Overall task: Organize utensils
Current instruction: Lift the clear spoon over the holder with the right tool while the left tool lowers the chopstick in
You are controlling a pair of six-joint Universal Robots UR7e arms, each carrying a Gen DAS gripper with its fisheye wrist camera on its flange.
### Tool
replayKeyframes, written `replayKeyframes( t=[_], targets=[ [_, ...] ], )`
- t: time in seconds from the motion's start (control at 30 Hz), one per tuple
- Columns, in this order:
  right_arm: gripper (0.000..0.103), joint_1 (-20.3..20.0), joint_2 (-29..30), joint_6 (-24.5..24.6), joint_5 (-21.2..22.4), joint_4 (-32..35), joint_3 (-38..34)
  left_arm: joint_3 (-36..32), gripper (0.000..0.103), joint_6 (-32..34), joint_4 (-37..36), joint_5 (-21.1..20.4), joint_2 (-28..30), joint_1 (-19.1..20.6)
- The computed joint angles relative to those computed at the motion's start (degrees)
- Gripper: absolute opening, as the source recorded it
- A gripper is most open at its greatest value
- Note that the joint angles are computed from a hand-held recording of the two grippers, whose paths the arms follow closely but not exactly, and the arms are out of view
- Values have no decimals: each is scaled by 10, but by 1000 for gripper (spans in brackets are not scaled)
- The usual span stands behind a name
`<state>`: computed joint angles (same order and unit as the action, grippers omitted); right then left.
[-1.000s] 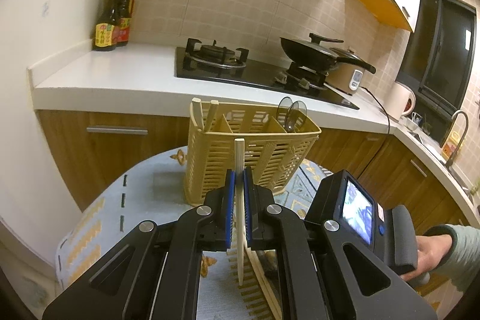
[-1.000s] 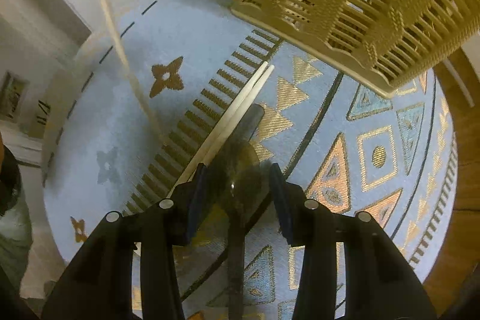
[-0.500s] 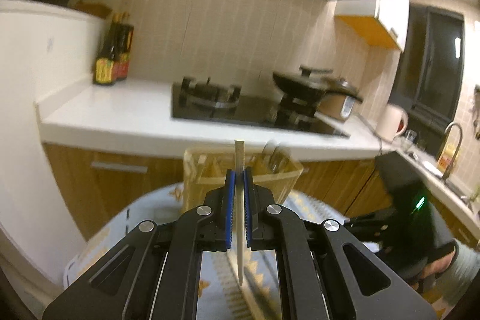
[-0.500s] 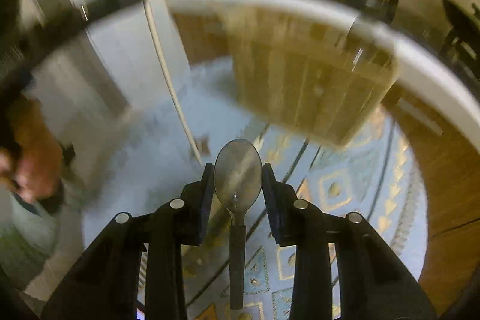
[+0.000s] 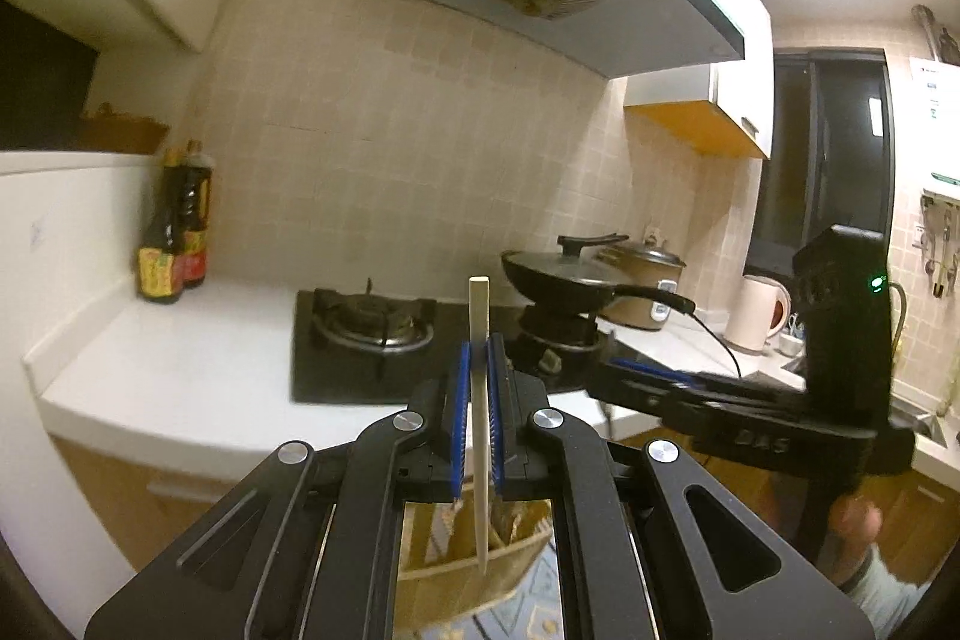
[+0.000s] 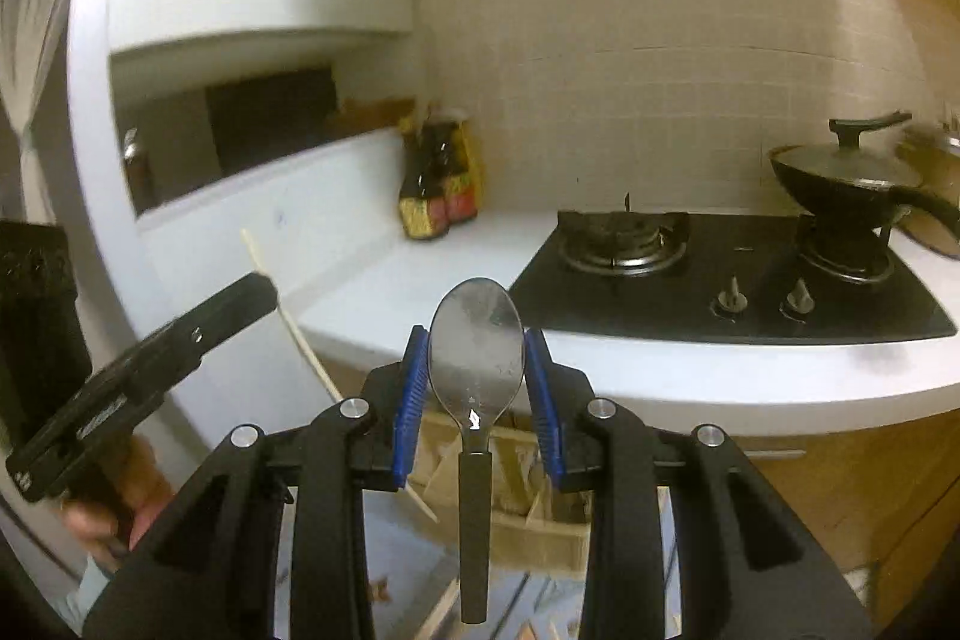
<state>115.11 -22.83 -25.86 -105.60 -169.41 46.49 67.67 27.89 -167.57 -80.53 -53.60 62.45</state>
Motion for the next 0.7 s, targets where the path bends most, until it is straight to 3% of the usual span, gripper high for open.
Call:
replayKeyframes(
  t=[0.13,0.27,0.5,0.7],
  targets=[
    [29,-16,37,-1,32,-23,-64,-32,4,29,-14,1,33,2],
    [29,-29,68,-33,46,-75,-101,-54,4,37,-15,5,56,7],
    [29,-49,82,-50,65,-111,-87,-61,4,47,-23,10,82,24],
    [30,-50,73,-82,51,-148,-39,-40,4,51,-28,7,75,32]
  ],
)
